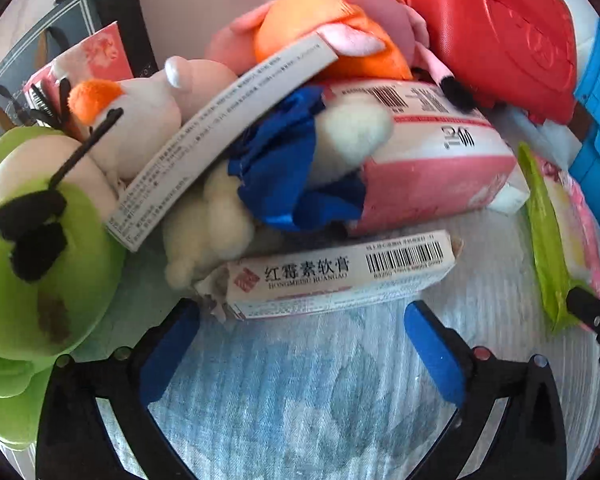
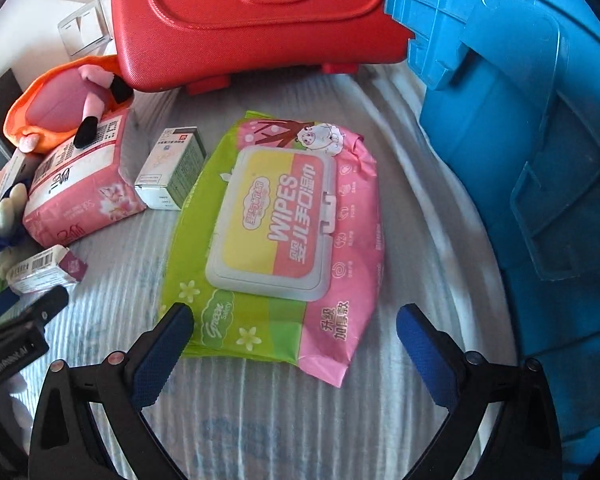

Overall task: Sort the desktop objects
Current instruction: 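Grasp the ointment box with left tool while right tool grasps the WIPES pack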

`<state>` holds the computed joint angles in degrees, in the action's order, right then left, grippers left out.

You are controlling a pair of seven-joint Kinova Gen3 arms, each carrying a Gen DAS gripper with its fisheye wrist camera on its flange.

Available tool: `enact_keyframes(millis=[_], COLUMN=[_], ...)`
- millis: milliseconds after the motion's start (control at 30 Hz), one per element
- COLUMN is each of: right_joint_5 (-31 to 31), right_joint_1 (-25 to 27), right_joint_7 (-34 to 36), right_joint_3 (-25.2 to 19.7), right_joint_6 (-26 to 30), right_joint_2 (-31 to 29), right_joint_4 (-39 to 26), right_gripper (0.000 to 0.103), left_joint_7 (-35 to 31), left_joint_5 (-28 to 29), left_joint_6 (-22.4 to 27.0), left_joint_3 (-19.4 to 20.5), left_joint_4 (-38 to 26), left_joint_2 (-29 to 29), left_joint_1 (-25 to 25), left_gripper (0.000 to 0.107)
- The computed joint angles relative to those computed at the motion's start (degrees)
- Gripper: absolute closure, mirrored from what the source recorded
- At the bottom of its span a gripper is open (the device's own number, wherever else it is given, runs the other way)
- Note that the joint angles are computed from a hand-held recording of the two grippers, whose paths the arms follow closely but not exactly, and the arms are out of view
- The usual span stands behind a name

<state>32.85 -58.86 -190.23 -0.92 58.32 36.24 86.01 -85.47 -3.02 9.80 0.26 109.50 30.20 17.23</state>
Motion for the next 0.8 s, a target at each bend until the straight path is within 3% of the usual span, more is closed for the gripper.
enact_keyframes(millis=[133, 233, 300, 400, 467, 600, 733, 800], right_joint_5=[0.16, 0.34, 1.15, 3.45, 4.41, 4.21, 1.58, -1.39], right_joint_1=[0.12, -0.08, -0.89, -2.33, -2.23, -0.52, 3.04, 5.30], right_joint_7=[-1.85, -2.33, -2.31, -3.11, -3.51, -3.47, 2.43, 6.75], right_joint_3=[0.04, -0.10, -0.07, -0.03, -0.43, -1.65, -1.43, -1.89], right_joint_6=[-2.50, -3.06, -1.89, -0.16, -0.05, 0.53, 0.41, 2.47], right_joint_2=[-0.93, -1.47, -1.99, -3.18, -3.95, -4.55, -1.02, 1.54], right_joint_4=[2.43, 3.52, 3.73, 4.34, 4.91, 4.96, -1.37, -5.68], right_gripper=[0.000, 0.000, 0.000, 0.000, 0.000, 0.000, 0.000, 0.000], left_joint_7=[1.84, -0.70, -3.91, -3.96, -4.42, -1.26, -5.71, -6.03], left_joint_5=[0.43, -0.28, -0.54, -1.20, -0.69, -5.55, -0.02, 0.86], left_joint_6=[-6.00, -5.92, -4.92, -5.66, -1.85, 7.00, 16.32, 19.55], left_joint_3=[-3.59, 0.39, 3.82, 1.34, 1.05, -2.88, 4.82, 6.35], left_joint_4=[5.60, 7.83, 8.87, 10.17, 7.02, -3.22, -9.41, -10.43], left_joint_2=[-1.71, -3.18, -4.97, -8.91, -8.46, -4.62, -1.18, -1.36], left_joint_1=[3.88, 0.99, -1.07, 3.25, 4.81, 9.32, 2.24, 0.69], left_gripper=[0.004, 0.004, 0.022, 0.021, 0.021, 0.021, 0.018, 0.020])
